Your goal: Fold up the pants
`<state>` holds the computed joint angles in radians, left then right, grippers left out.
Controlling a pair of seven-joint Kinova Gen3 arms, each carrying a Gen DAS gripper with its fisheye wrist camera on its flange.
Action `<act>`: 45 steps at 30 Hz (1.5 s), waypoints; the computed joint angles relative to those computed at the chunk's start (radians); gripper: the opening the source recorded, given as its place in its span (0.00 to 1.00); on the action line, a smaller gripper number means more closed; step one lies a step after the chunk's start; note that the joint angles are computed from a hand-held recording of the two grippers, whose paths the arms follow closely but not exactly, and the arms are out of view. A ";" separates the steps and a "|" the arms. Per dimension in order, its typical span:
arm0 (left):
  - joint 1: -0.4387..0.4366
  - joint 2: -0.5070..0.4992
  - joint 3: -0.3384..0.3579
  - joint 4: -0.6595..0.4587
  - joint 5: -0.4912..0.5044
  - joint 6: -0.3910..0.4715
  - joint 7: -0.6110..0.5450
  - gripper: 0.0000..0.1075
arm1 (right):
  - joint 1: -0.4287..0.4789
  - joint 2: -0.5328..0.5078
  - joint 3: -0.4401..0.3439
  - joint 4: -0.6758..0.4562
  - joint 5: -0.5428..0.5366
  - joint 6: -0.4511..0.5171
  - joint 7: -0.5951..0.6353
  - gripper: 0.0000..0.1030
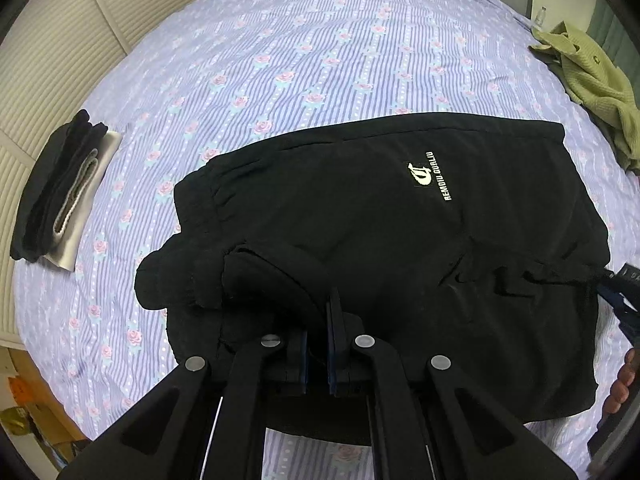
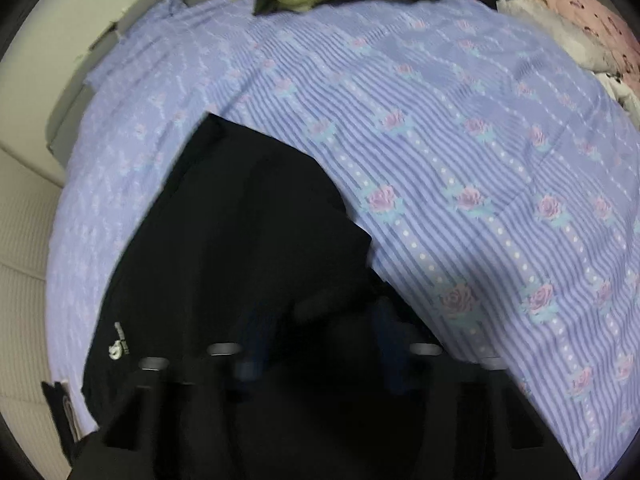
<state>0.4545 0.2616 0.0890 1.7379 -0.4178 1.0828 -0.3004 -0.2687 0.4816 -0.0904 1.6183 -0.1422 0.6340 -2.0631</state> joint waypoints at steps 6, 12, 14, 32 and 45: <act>0.097 -0.025 -0.125 0.012 0.036 -0.020 -0.029 0.08 | 0.046 -0.031 -0.095 0.038 0.147 -0.026 -0.142 0.03; 0.071 -0.144 -0.137 0.060 0.091 -0.078 -0.030 0.08 | -0.119 -0.248 0.037 0.113 0.360 -0.067 -0.355 0.03; 0.065 -0.169 -0.129 0.049 0.057 -0.060 -0.018 0.08 | -0.211 -0.293 0.108 0.092 0.442 -0.071 -0.387 0.03; -0.209 0.053 -0.226 -0.065 0.306 -0.199 -0.516 0.48 | -0.258 0.249 0.098 -0.628 0.379 0.182 -0.071 0.03; -0.427 0.061 -0.072 -0.227 0.405 0.077 -0.838 0.89 | -0.336 0.372 0.155 -0.847 0.431 0.354 -0.069 0.07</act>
<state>0.0272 0.3227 0.0169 1.5106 -0.0126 1.1602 -1.1386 -0.6046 0.8539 0.0650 0.7711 0.2890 0.9877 -2.1323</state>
